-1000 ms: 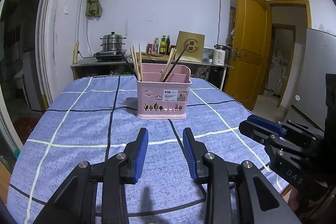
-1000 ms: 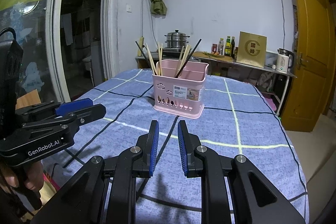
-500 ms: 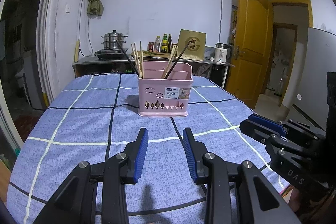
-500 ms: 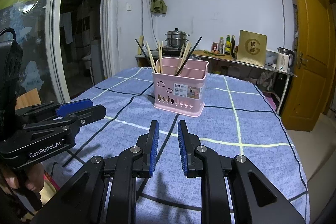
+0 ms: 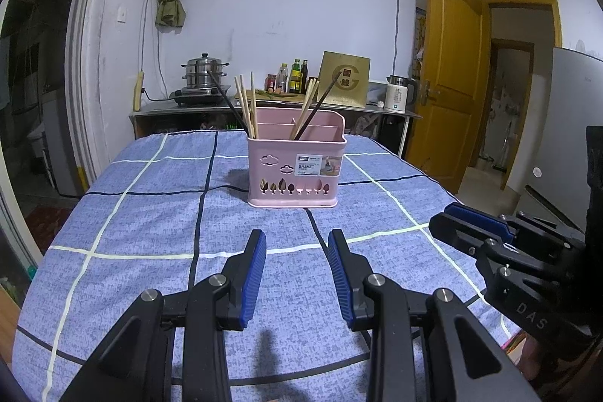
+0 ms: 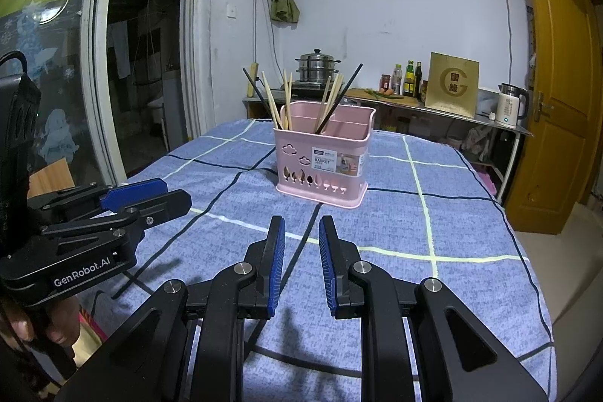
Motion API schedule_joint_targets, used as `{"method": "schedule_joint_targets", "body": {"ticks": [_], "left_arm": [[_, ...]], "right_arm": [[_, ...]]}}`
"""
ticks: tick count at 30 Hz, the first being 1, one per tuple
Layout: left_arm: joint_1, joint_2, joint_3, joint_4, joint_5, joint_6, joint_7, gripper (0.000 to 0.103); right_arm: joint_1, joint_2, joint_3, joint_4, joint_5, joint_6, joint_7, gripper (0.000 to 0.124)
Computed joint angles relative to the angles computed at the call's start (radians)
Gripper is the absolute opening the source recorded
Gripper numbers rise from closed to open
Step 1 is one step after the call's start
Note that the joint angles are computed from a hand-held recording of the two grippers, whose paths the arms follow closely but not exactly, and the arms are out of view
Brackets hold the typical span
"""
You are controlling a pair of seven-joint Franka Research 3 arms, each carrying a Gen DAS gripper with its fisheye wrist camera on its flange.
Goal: Organize utensils
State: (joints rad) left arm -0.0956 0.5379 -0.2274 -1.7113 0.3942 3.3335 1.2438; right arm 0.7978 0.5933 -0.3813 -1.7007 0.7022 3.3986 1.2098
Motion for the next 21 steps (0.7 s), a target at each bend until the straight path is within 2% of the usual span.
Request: {"method": "schedule_joint_targets", "body": {"ticks": [13, 21], "left_arm": [[0.009, 0.001, -0.011, 0.0, 0.006, -0.002, -0.001, 0.034], [-0.017, 0.001, 0.019, 0.005, -0.005, -0.011, -0.002, 0.034]], "right_arm": [[-0.001, 0.001, 0.002, -0.003, -0.001, 0.001, 0.001, 0.019], [0.001, 0.0, -0.002, -0.003, -0.004, -0.004, 0.005, 0.019]]}}
